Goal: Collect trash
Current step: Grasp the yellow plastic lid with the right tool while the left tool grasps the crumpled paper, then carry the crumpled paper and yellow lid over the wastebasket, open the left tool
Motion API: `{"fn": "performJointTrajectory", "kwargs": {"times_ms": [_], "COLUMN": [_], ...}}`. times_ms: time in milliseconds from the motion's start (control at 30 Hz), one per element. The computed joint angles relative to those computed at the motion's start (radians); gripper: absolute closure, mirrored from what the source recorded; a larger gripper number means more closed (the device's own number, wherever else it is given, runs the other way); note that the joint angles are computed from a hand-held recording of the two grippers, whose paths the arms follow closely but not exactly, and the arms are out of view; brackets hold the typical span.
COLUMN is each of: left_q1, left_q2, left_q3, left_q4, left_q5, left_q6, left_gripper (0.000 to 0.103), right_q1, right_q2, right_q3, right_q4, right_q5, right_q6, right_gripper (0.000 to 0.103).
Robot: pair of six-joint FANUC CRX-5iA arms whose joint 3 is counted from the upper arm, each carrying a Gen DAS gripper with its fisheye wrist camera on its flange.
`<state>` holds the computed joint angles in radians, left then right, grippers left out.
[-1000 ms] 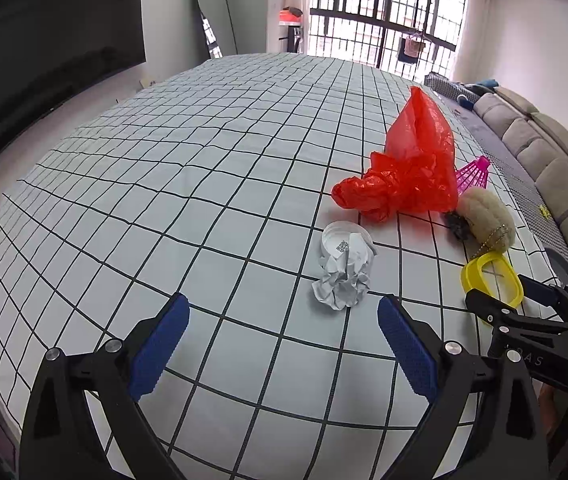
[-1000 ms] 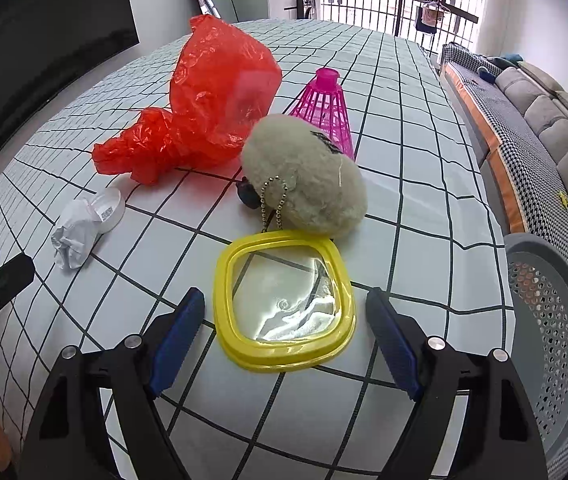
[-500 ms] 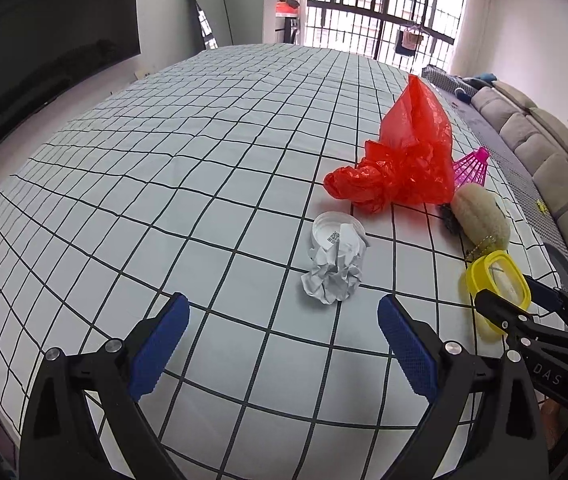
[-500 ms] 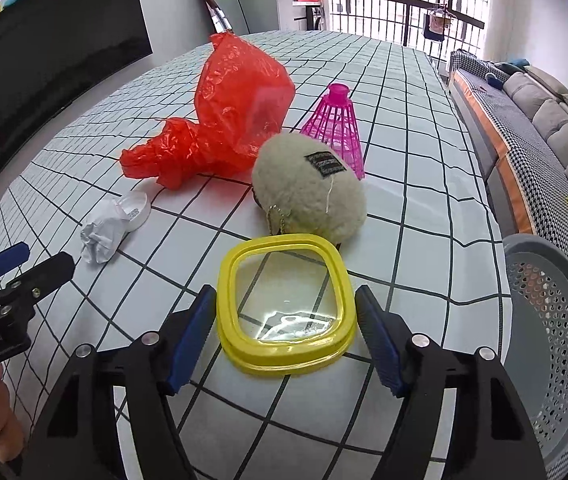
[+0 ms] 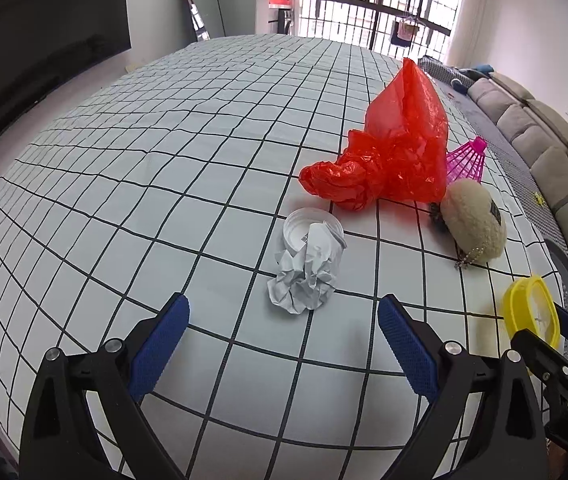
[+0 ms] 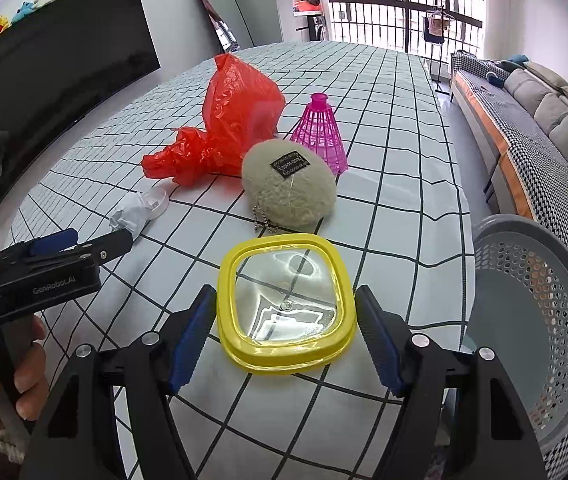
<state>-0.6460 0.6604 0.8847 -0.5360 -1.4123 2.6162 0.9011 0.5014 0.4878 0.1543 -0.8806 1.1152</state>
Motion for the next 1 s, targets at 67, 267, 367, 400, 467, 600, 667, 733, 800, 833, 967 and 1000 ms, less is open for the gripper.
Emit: {"fn": "performJointTrajectory", "kwargs": {"times_ms": [67,267,367,400,467,600,667,733,800,833,967,1000], "left_q1": [0.003,0.005,0.012,0.014,0.017,0.003,-0.007,-0.015,-0.024,-0.028,-0.044,-0.047], "left_q2": [0.013,0.054,0.056,0.052,0.047,0.034,0.029,0.025,0.024,0.023,0.022,0.025], "left_q3": [0.018,0.083,0.08,0.072,0.063,0.052,0.05,0.053,0.058,0.06,0.068,0.074], "left_q4": [-0.003,-0.021,-0.003,0.004,0.014,-0.002,-0.012,-0.016,-0.018,-0.018,-0.014,-0.011], "left_q5": [-0.008,-0.034,-0.025,-0.018,-0.009,-0.001,-0.006,-0.012,-0.015,-0.013,0.01,0.017], "left_q6": [-0.001,-0.024,-0.033,-0.035,-0.042,-0.045,-0.046,-0.05,-0.056,-0.059,-0.072,-0.077], "left_gripper": [0.01,0.02,0.04,0.05,0.064,0.072,0.072,0.072,0.072,0.072,0.072,0.072], "right_q1": [-0.006,-0.011,-0.011,-0.012,-0.012,-0.014,-0.014,-0.015,-0.015,-0.016,-0.018,-0.019], "right_q2": [-0.002,-0.016,-0.021,-0.023,-0.022,-0.029,-0.032,-0.038,-0.039,-0.042,-0.062,-0.069], "right_q3": [-0.002,-0.023,-0.031,-0.034,-0.036,-0.045,-0.05,-0.059,-0.061,-0.064,-0.095,-0.106], "right_q4": [-0.008,-0.017,-0.015,-0.015,-0.016,-0.013,-0.009,-0.004,0.0,0.003,0.029,0.036], "right_q5": [0.002,0.01,0.014,0.014,0.014,0.019,0.022,0.028,0.029,0.028,0.037,0.041], "right_q6": [0.0,-0.003,-0.008,-0.009,-0.012,-0.015,-0.021,-0.028,-0.038,-0.042,-0.075,-0.087], "right_gripper": [0.035,0.035,0.035,0.035,0.035,0.035,0.035,0.035,0.035,0.035,0.035,0.035]}}
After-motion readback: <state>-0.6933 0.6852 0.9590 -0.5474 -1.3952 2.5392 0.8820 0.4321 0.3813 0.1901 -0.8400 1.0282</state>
